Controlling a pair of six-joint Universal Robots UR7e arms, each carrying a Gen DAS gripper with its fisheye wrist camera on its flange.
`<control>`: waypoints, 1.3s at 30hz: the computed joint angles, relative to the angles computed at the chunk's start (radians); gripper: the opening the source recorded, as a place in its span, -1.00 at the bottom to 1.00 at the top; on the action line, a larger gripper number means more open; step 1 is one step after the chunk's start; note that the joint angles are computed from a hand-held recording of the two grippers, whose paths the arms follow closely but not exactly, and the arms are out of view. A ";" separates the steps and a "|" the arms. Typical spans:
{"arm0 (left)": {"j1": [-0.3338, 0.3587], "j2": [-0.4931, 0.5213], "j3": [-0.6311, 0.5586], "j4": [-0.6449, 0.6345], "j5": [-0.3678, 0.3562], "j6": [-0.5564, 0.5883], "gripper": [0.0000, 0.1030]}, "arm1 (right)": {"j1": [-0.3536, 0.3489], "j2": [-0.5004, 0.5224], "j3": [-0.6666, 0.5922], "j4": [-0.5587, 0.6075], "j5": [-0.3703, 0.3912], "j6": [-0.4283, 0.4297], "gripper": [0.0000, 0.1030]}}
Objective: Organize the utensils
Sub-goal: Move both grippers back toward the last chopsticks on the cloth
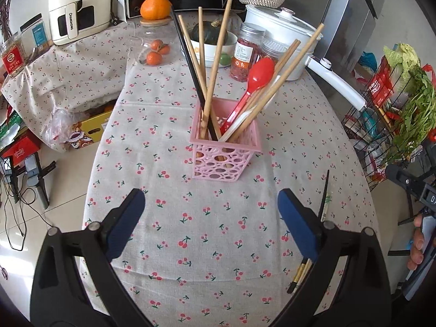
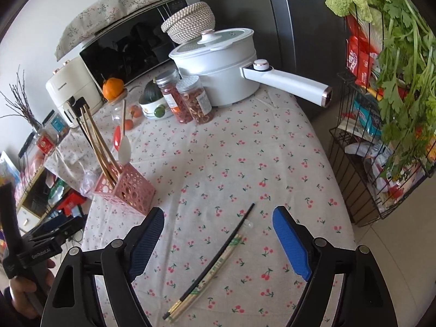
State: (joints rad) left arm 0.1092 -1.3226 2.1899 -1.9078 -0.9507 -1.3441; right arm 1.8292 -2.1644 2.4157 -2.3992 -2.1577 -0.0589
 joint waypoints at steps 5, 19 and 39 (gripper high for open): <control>0.011 0.081 -0.019 -0.091 -0.066 0.074 0.90 | -0.101 -0.066 0.002 0.147 0.015 -0.022 0.62; 0.048 0.302 -0.100 -0.254 -0.194 0.307 0.90 | -0.206 -0.102 0.014 0.220 -0.051 -0.130 0.63; 0.132 0.506 -0.173 -0.497 -0.358 0.528 -0.83 | -0.366 -0.095 0.010 0.187 -0.037 -0.190 0.63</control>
State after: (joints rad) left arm 0.2414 -0.8166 2.0174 -2.4045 -1.3085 -0.8159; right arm 1.4629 -2.2591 2.4255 -2.2118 -2.1944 -0.2491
